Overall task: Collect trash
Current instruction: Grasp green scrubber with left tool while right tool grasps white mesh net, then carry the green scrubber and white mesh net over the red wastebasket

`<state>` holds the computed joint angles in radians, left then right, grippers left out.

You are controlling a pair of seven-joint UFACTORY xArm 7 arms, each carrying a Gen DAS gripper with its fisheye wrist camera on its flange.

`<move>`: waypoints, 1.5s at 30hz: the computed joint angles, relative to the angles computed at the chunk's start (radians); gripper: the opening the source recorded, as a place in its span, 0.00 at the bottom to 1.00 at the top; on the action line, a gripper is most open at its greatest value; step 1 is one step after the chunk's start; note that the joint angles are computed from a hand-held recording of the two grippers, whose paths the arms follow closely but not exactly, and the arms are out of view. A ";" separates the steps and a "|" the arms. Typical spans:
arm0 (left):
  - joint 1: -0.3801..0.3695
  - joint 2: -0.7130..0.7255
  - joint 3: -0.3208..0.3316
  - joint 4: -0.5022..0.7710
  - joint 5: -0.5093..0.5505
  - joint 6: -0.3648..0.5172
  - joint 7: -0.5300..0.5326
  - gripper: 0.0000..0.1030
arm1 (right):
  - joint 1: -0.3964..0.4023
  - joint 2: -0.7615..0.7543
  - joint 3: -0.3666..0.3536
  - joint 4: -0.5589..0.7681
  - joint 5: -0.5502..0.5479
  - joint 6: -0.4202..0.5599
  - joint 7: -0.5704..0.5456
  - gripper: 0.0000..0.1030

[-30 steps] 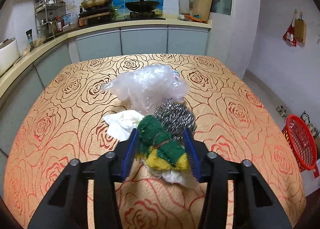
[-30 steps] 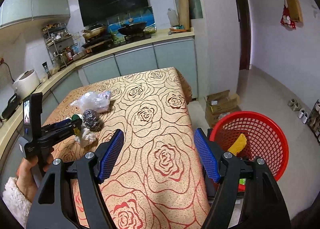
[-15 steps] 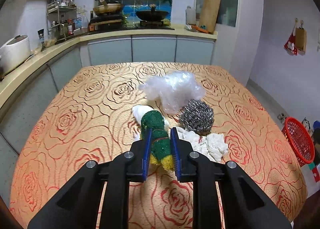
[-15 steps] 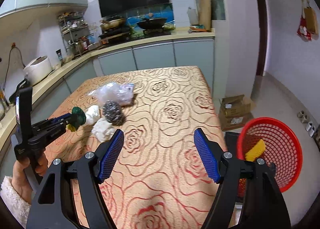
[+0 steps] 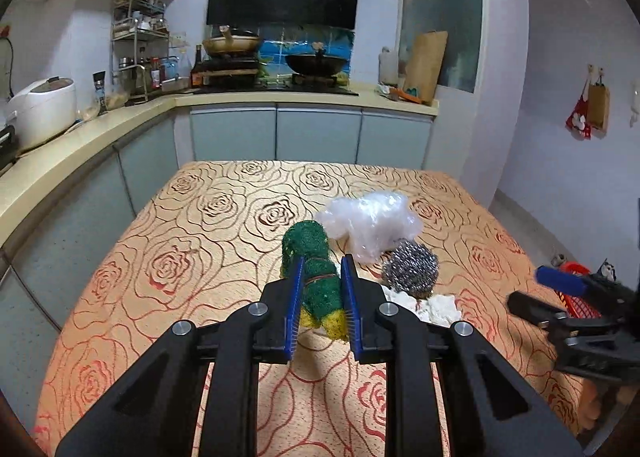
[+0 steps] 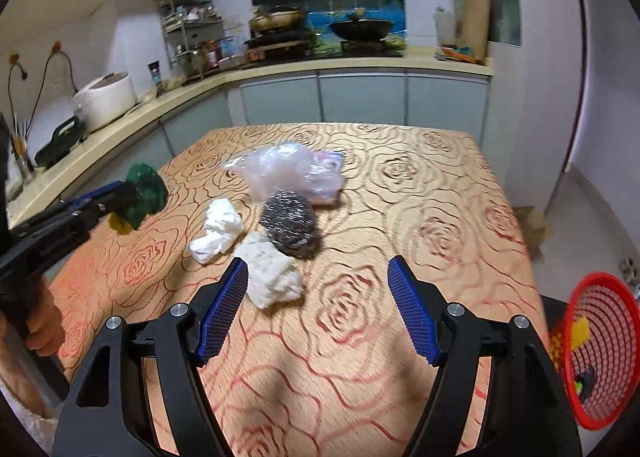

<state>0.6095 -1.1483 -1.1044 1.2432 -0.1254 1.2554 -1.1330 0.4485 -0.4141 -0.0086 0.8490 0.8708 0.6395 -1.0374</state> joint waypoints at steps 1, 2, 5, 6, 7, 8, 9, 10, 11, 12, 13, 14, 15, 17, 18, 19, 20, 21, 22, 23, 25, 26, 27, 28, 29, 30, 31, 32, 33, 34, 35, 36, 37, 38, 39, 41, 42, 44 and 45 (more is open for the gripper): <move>-0.003 -0.005 0.005 -0.002 0.002 0.003 -0.002 0.18 | 0.005 0.014 0.009 0.007 0.001 -0.007 0.003 0.68; -0.003 -0.008 0.007 0.000 0.004 0.008 -0.002 0.18 | 0.009 0.024 0.016 0.011 0.002 -0.017 0.003 0.68; -0.001 -0.018 0.015 0.007 0.012 0.024 0.000 0.18 | 0.018 0.053 0.039 0.019 -0.002 -0.043 0.006 0.68; 0.000 -0.022 0.019 0.008 0.014 0.029 0.000 0.18 | 0.019 0.058 0.042 0.019 -0.006 -0.045 0.009 0.68; -0.004 -0.027 0.024 0.004 0.014 0.031 0.000 0.18 | 0.020 0.070 0.050 0.024 -0.015 -0.049 0.016 0.68; -0.006 -0.030 0.028 0.003 0.015 0.031 0.001 0.18 | 0.021 0.080 0.056 0.028 -0.023 -0.052 0.021 0.68; -0.007 -0.033 0.031 0.003 0.016 0.034 0.000 0.18 | 0.022 0.089 0.062 0.030 -0.032 -0.055 0.028 0.68; -0.008 -0.037 0.034 0.003 0.018 0.037 0.000 0.18 | 0.021 0.105 0.068 0.038 -0.046 -0.045 0.040 0.68; -0.009 -0.040 0.037 0.002 0.020 0.041 0.002 0.18 | 0.019 0.118 0.073 0.047 -0.059 -0.037 0.052 0.68; -0.009 -0.042 0.038 0.003 0.021 0.045 0.003 0.18 | 0.018 0.129 0.079 0.055 -0.070 -0.032 0.061 0.68; -0.010 -0.044 0.041 0.003 0.022 0.048 0.004 0.18 | 0.017 0.140 0.085 0.062 -0.082 -0.027 0.068 0.68; -0.010 -0.045 0.042 0.003 0.021 0.049 0.003 0.18 | 0.014 0.149 0.093 0.068 -0.098 -0.023 0.077 0.68; -0.012 -0.048 0.046 -0.001 0.019 0.048 0.000 0.18 | 0.012 0.160 0.102 0.076 -0.118 -0.019 0.092 0.68; -0.015 -0.051 0.048 -0.004 0.017 0.050 -0.004 0.18 | 0.011 0.176 0.109 0.088 -0.131 -0.002 0.105 0.68; -0.017 -0.051 0.050 -0.007 0.017 0.050 -0.006 0.18 | 0.009 0.183 0.113 0.092 -0.139 0.001 0.111 0.68; -0.018 -0.051 0.052 -0.009 0.017 0.050 -0.007 0.18 | 0.006 0.192 0.122 0.094 -0.159 -0.002 0.126 0.65; -0.020 -0.052 0.054 -0.011 0.017 0.050 -0.010 0.18 | 0.006 0.199 0.126 0.099 -0.172 0.007 0.132 0.61; -0.024 -0.053 0.056 -0.015 0.017 0.048 -0.013 0.18 | 0.004 0.205 0.127 0.103 -0.179 0.015 0.134 0.56; -0.022 -0.051 0.055 -0.011 0.019 0.051 -0.015 0.18 | 0.003 0.211 0.131 0.106 -0.187 0.022 0.144 0.51; -0.023 -0.051 0.056 -0.010 0.021 0.052 -0.016 0.18 | 0.002 0.215 0.133 0.106 -0.189 0.026 0.148 0.49; -0.027 -0.052 0.061 -0.015 0.024 0.049 -0.017 0.18 | 0.001 0.215 0.132 0.103 -0.181 0.032 0.147 0.40; -0.028 -0.052 0.061 -0.015 0.025 0.049 -0.019 0.18 | 0.001 0.211 0.131 0.099 -0.174 0.034 0.144 0.38; -0.029 -0.052 0.060 -0.015 0.025 0.050 -0.023 0.18 | 0.001 0.206 0.131 0.095 -0.170 0.035 0.141 0.35; -0.029 -0.051 0.060 -0.015 0.026 0.050 -0.024 0.18 | 0.001 0.198 0.129 0.089 -0.166 0.035 0.135 0.32; -0.031 -0.050 0.059 -0.016 0.028 0.051 -0.024 0.18 | 0.000 0.189 0.127 0.083 -0.163 0.036 0.130 0.32; -0.032 -0.050 0.059 -0.017 0.029 0.050 -0.024 0.18 | 0.001 0.176 0.122 0.075 -0.156 0.042 0.123 0.31; -0.033 -0.049 0.059 -0.017 0.031 0.049 -0.024 0.18 | 0.001 0.169 0.117 0.071 -0.150 0.048 0.118 0.30; -0.034 -0.047 0.058 -0.017 0.031 0.047 -0.024 0.18 | 0.001 0.155 0.109 0.063 -0.139 0.057 0.110 0.30; -0.033 -0.046 0.056 -0.015 0.032 0.045 -0.023 0.18 | 0.000 0.147 0.104 0.059 -0.133 0.063 0.107 0.30; -0.032 -0.043 0.053 -0.011 0.033 0.043 -0.022 0.18 | -0.001 0.134 0.097 0.052 -0.123 0.071 0.103 0.30; -0.027 -0.041 0.049 -0.005 0.033 0.043 -0.021 0.18 | -0.003 0.120 0.087 0.046 -0.110 0.082 0.098 0.30; -0.025 -0.039 0.047 -0.002 0.033 0.040 -0.018 0.18 | -0.003 0.110 0.081 0.041 -0.100 0.088 0.094 0.30; -0.022 -0.037 0.045 0.002 0.032 0.037 -0.015 0.18 | -0.004 0.088 0.070 0.030 -0.084 0.098 0.084 0.30; -0.016 -0.035 0.042 0.009 0.032 0.036 -0.012 0.18 | -0.005 0.076 0.065 0.025 -0.077 0.102 0.080 0.30; -0.010 -0.034 0.039 0.016 0.031 0.036 -0.008 0.18 | -0.006 0.057 0.057 0.016 -0.066 0.108 0.073 0.30; -0.001 -0.034 0.036 0.027 0.028 0.034 0.001 0.18 | -0.007 0.009 0.035 -0.004 -0.041 0.123 0.056 0.30; 0.006 -0.034 0.033 0.035 0.027 0.033 0.006 0.18 | -0.008 0.001 0.029 -0.004 -0.036 0.125 0.051 0.30; 0.019 -0.037 0.029 0.051 0.022 0.034 0.018 0.18 | -0.008 -0.047 0.017 -0.028 -0.021 0.113 0.033 0.30; 0.030 -0.037 0.025 0.065 0.022 0.037 0.028 0.18 | -0.008 -0.072 0.011 -0.039 -0.014 0.101 0.025 0.30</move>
